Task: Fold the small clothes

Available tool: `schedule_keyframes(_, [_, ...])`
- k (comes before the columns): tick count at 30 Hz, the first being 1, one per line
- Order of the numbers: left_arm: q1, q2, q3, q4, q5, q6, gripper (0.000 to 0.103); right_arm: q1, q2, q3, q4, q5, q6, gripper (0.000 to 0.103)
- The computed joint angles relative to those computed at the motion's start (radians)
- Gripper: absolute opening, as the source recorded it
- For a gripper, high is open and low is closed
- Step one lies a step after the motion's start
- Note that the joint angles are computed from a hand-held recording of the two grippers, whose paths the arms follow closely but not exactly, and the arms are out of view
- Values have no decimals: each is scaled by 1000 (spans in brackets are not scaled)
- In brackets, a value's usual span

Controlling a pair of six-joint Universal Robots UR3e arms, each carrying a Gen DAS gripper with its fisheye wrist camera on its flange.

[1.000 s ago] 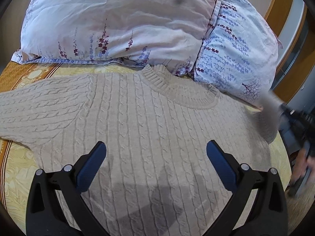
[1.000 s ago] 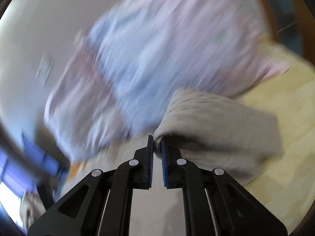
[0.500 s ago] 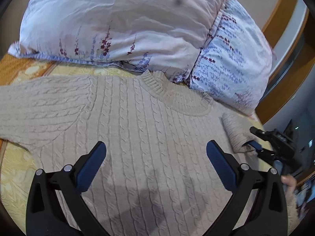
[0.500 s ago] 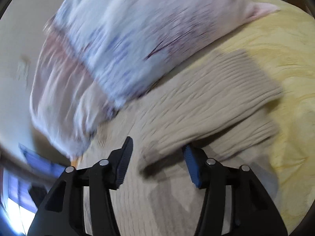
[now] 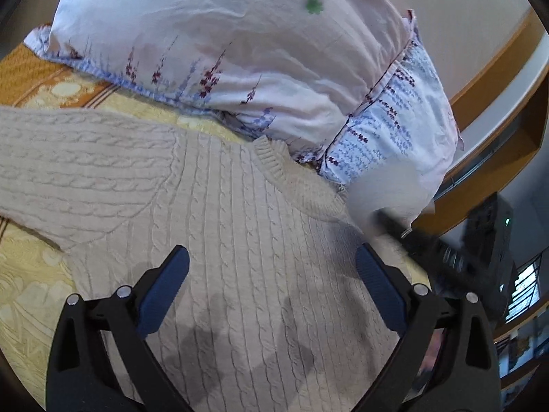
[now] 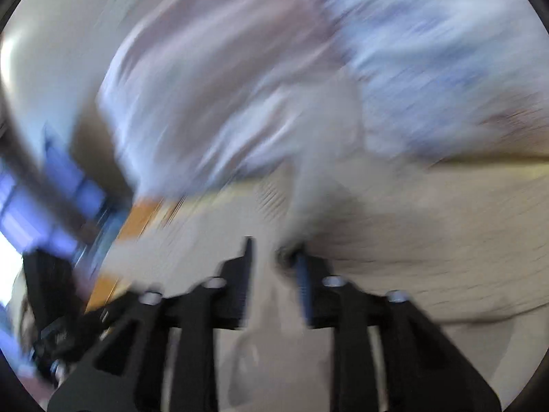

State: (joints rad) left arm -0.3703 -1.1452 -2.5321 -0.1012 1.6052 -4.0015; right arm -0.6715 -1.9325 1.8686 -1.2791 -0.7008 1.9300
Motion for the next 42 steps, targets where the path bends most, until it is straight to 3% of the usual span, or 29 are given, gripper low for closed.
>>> schedule_keyframes(2, [21, 3, -16, 8, -34, -5, 94, 9, -20, 37, 15, -6, -23, 43])
schedule_keyframes(5, [76, 9, -46, 21, -111, -9, 87, -135, -21, 35, 157, -4, -115, 58])
schedule_keyframes(9, [200, -23, -70, 36, -291, -11, 73, -334, 43, 9, 237, -9, -126, 58])
schedule_keyframes(10, [215, -46, -62, 35, -315, -9, 68, -415, 72, -17, 298, -32, -178, 58])
schedule_keyframes(14, [243, -152, -11, 37, -370, -21, 57, -603, 260, -86, 311, -31, -62, 58])
schedule_keyframes(18, [226, -238, 55, 40, -352, -52, 48, -664, 379, -117, 236, -28, 64, 57])
schedule_keyframes(22, [238, -313, 96, 54, -390, -62, 18, -630, 468, -138, 205, -64, 119, 57])
schedule_keyframes(24, [228, -349, 128, 39, -374, -56, 9, -608, 459, -111, 151, -56, 148, 52])
schedule_keyframes(28, [225, -330, 173, -7, -334, 4, 8, -612, 411, -24, 24, 2, 195, 44])
schedule_keyframes(29, [226, -318, 180, -17, -322, 19, 8, -613, 383, 11, -21, 22, 206, 36])
schedule_keyframes(30, [227, -298, 187, -34, -300, 43, 8, -618, 374, 30, -52, 25, 206, 17])
schedule_keyframes(31, [224, -286, 196, -57, -277, 59, 8, -622, 353, 58, -84, 27, 209, 11])
schedule_keyframes(36, [234, -252, 172, -121, -237, 99, 8, -672, 223, 186, -130, 22, 153, 9])
schedule_keyframes(42, [194, -263, 168, -141, -173, 97, 12, -651, 80, 328, -356, -22, 219, 9])
